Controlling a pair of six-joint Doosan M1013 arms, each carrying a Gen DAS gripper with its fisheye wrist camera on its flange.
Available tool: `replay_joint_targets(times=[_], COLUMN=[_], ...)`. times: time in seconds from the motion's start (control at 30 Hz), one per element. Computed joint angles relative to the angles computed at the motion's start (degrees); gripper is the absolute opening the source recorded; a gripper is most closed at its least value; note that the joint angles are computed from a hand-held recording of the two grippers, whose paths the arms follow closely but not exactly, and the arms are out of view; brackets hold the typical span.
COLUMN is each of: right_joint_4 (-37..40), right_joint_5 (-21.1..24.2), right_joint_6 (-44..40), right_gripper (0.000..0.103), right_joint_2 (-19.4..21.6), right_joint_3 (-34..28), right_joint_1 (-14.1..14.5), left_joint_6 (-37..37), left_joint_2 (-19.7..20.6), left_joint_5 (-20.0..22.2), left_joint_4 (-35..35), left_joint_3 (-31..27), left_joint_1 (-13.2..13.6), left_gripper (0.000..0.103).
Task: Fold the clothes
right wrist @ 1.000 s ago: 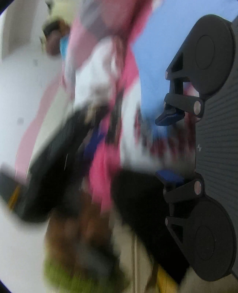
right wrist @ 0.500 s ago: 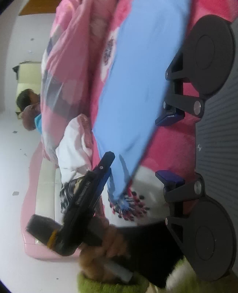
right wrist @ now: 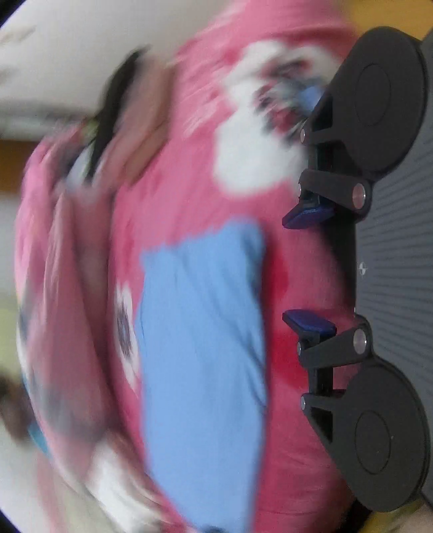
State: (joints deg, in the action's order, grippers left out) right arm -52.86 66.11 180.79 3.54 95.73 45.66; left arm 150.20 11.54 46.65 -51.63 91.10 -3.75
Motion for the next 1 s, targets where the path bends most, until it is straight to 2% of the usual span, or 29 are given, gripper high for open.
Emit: replay_joint_targets(times=[0.13,0.23,0.37,0.4,0.47,0.53,0.63,0.73,0.8,0.87,0.9,0.93,1.0], right_joint_4=[-0.67,-0.66,-3.28,-2.82,-1.96,-1.45,0.19,3.49,5.57,6.83,7.00,7.18,6.55], right_joint_5=[-7.61,-14.04,-25.12,-26.68,-28.04,-29.27,-30.89,-32.28,-33.16,-33.95,-34.23,-34.52,-34.27], right_joint_6=[16.61,25.93,42.45,44.20,45.46,46.22,44.36,39.64,36.19,32.72,31.16,29.59,25.90], right_gripper=[0.055,0.054,0.053,0.053,0.052,0.048,0.045,0.040,0.033,0.020,0.008,0.004,0.002], right_joint_2=[-3.84,-5.70,-8.99,-9.28,-9.54,-9.82,-10.13,-10.25,-10.32,-10.42,-10.46,-10.51,-10.42], right_joint_3=[3.31,5.54,10.45,11.02,11.77,12.42,12.76,12.69,12.72,12.77,12.79,12.80,12.34], right_joint_1=[-2.66,-5.18,-7.40,-7.99,-8.79,-9.42,-10.31,-11.38,-11.96,-12.36,-12.45,-12.54,-12.58], left_joint_6=[2.58,10.98,18.10,19.53,23.59,29.01,36.78,41.15,42.01,42.45,42.57,42.13,41.22], left_joint_2=[-0.83,-1.53,-0.31,0.10,0.78,0.82,0.41,0.36,0.34,0.46,0.58,0.74,1.09], left_joint_5=[-1.25,-0.33,9.10,11.23,14.55,14.93,13.45,10.74,8.68,8.21,8.37,8.50,8.77], left_joint_4=[-1.56,-6.89,-10.19,-10.28,-10.11,-8.89,-6.72,-5.03,-4.17,-4.16,-4.29,-4.08,-3.65], left_joint_3=[0.34,0.74,-1.00,-1.45,-2.05,-1.69,-0.38,0.40,0.88,0.90,0.74,0.40,-0.30], left_joint_1=[-0.30,-1.01,-4.30,-5.49,-8.27,-11.43,-15.98,-19.23,-20.43,-20.72,-20.68,-20.60,-20.45], left_gripper=[0.058,0.058,0.058,0.058,0.058,0.056,0.048,0.041,0.037,0.032,0.026,0.018,0.008])
